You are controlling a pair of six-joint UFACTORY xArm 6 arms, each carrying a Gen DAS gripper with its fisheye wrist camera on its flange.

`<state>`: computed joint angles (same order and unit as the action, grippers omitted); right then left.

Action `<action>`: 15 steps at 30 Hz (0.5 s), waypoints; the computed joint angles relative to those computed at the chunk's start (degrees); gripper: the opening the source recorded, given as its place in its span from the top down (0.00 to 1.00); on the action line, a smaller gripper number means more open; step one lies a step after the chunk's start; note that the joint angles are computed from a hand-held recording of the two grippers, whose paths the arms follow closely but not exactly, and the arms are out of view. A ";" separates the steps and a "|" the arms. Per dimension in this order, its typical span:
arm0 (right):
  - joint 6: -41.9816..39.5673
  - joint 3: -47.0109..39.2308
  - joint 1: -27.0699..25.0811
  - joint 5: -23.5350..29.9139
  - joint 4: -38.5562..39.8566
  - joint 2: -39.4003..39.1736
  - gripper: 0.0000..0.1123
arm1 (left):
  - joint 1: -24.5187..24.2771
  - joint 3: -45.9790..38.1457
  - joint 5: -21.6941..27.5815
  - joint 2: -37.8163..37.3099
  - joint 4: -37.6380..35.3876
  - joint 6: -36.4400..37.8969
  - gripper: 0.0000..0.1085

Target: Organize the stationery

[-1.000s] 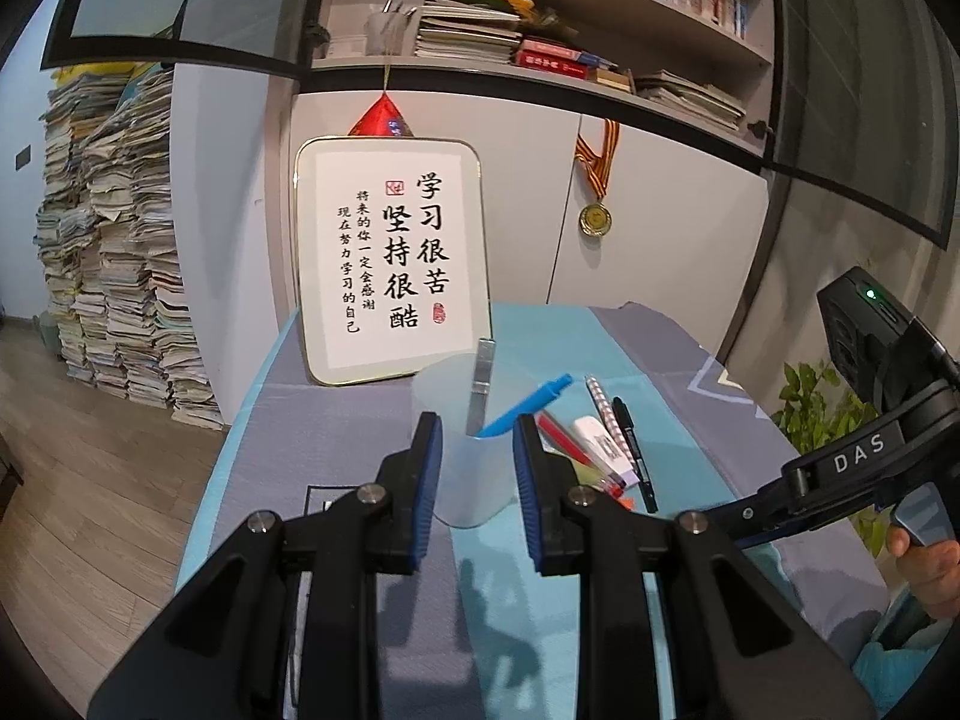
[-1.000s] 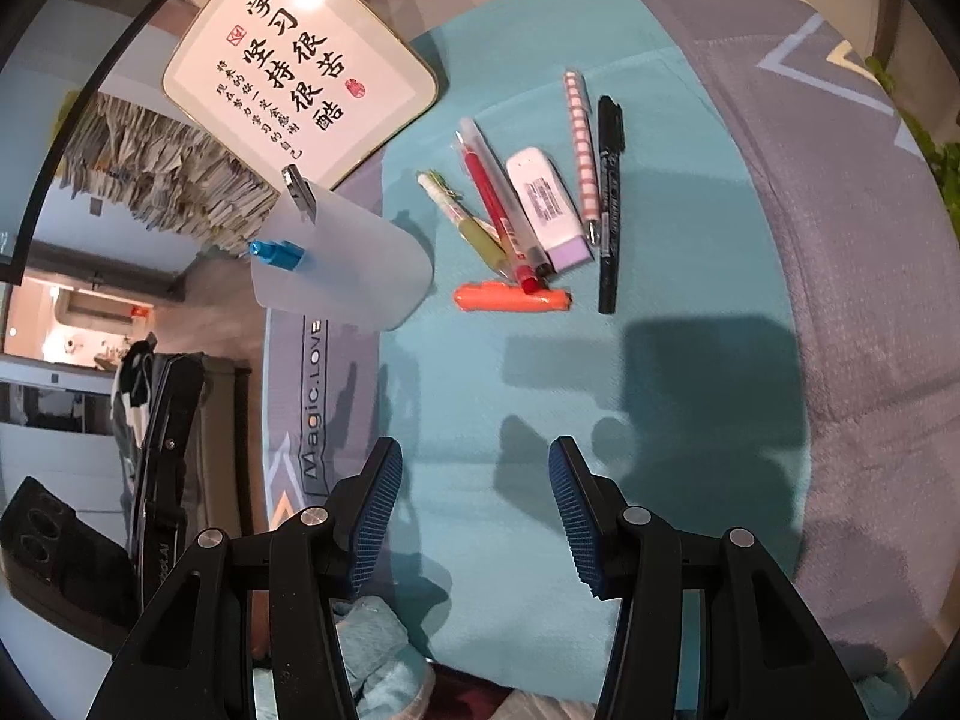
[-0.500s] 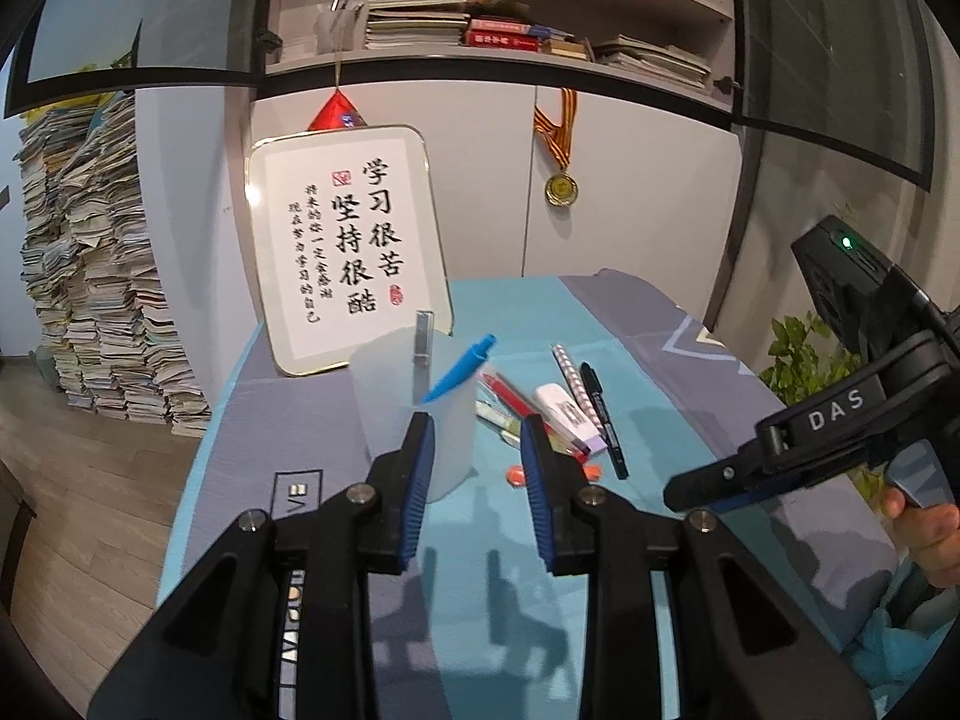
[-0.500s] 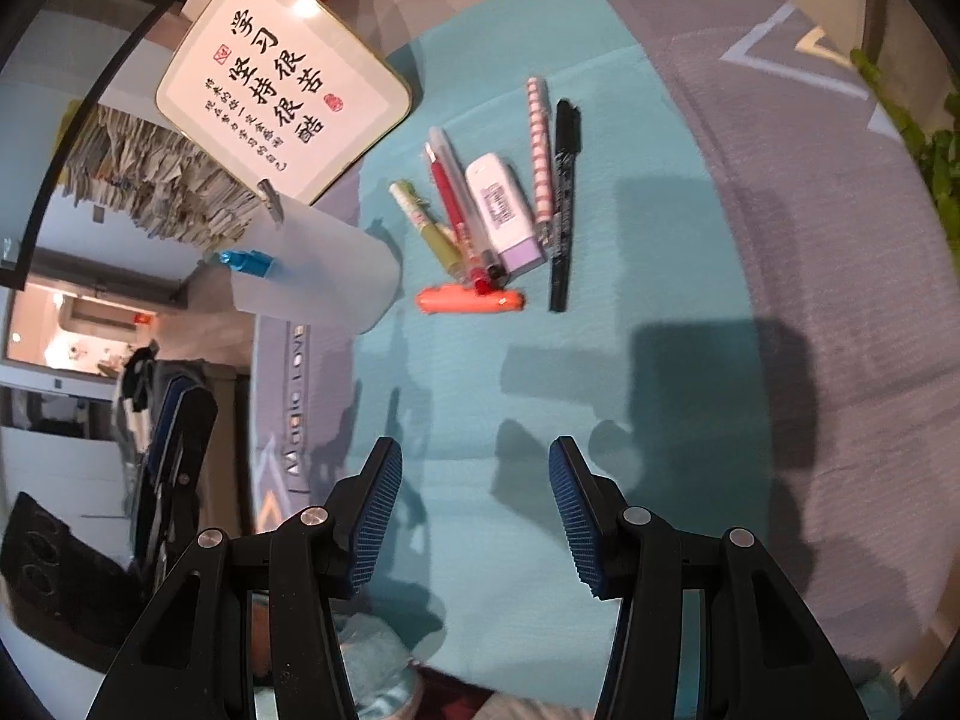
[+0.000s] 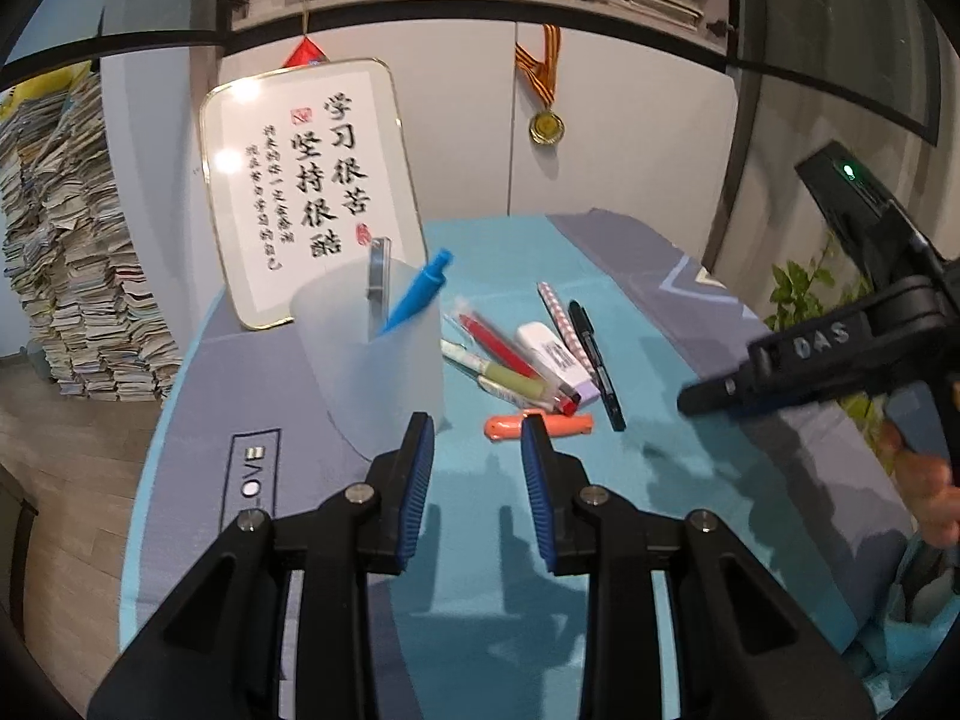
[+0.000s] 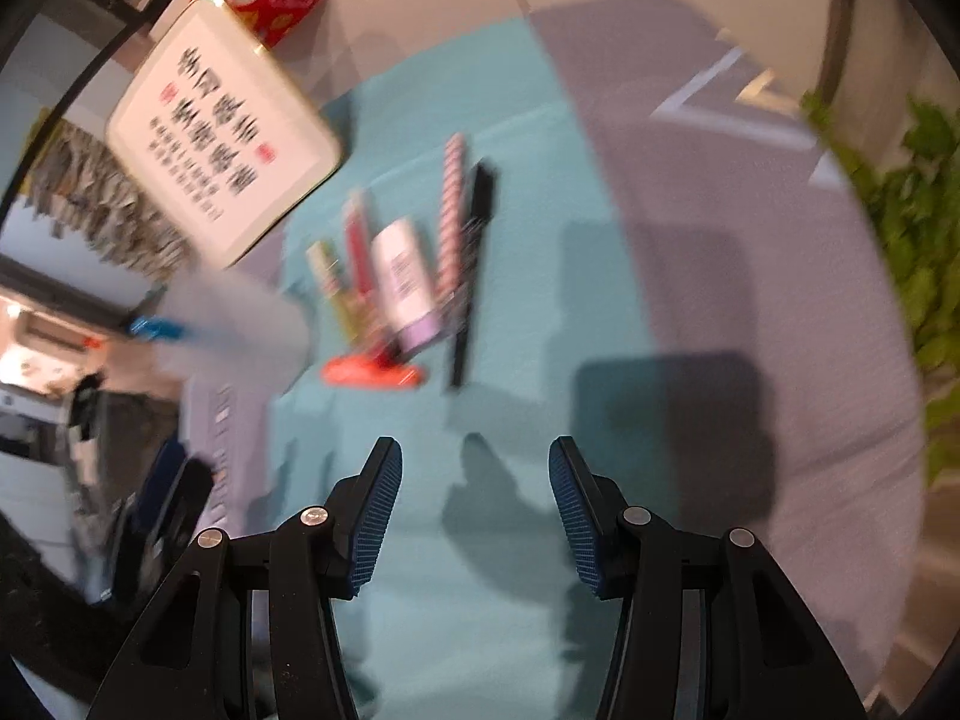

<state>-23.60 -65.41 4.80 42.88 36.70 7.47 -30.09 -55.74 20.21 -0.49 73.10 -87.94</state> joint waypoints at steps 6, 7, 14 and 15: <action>-3.80 -2.07 0.58 -6.76 1.22 3.56 0.54 | 0.36 -2.63 -2.52 3.52 -3.57 3.33 0.75; -4.42 -2.30 0.92 -7.57 1.54 3.92 0.54 | 0.36 -2.92 -2.73 3.98 -4.36 3.93 0.75; -6.93 -4.36 3.78 -8.82 0.95 6.40 0.54 | 1.06 -5.01 -4.90 7.21 -10.67 9.14 0.75; -6.45 -4.19 4.15 -9.32 0.08 6.48 0.54 | 1.11 -5.18 -5.18 7.51 -11.43 9.87 0.75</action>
<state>-30.05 -69.60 8.95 33.56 36.78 13.95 -28.98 -60.91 15.02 7.03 61.67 -78.07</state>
